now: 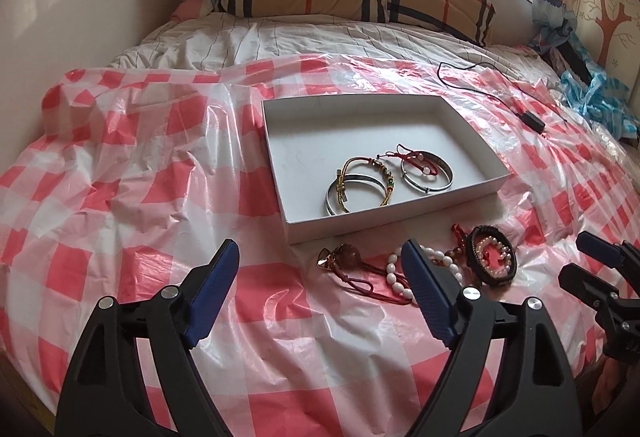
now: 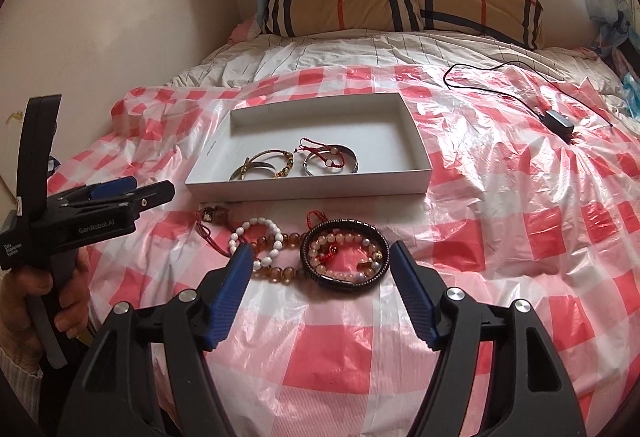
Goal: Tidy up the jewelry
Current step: 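Open the left gripper to drop the gold-cord bracelet into the tray, then move both grippers back toward the bracelet pile beside the tray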
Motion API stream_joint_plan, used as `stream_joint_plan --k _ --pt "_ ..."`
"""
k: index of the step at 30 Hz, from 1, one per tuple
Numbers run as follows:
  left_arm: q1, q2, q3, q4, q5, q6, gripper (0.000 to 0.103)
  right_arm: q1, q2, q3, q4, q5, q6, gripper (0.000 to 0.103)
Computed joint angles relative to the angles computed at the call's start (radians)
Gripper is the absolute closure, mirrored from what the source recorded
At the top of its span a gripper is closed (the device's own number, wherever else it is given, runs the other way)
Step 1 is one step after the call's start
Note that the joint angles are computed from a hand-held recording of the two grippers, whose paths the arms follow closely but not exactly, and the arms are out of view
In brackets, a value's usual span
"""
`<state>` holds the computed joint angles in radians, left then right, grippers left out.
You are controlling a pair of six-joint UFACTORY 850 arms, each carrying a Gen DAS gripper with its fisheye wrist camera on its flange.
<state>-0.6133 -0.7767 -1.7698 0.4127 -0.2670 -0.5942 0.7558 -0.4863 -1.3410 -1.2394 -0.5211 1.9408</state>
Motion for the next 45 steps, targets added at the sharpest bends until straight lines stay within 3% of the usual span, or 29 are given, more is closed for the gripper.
stream_joint_plan --k 9,23,35,45 --pt "-0.02 -0.028 -0.038 0.075 -0.047 -0.01 0.021 0.008 0.008 0.022 -0.04 -0.028 0.076 0.032" --pt "-0.02 -0.028 -0.037 0.093 -0.052 -0.024 0.02 0.026 -0.001 0.01 -0.04 -0.097 0.061 0.028" --pt "-0.016 -0.022 -0.032 0.078 -0.055 -0.008 0.019 0.064 -0.025 -0.026 -0.038 -0.222 0.003 0.024" --pt "-0.003 -0.014 -0.011 -0.048 -0.055 0.179 0.019 0.027 -0.023 -0.027 0.025 -0.116 -0.114 0.024"
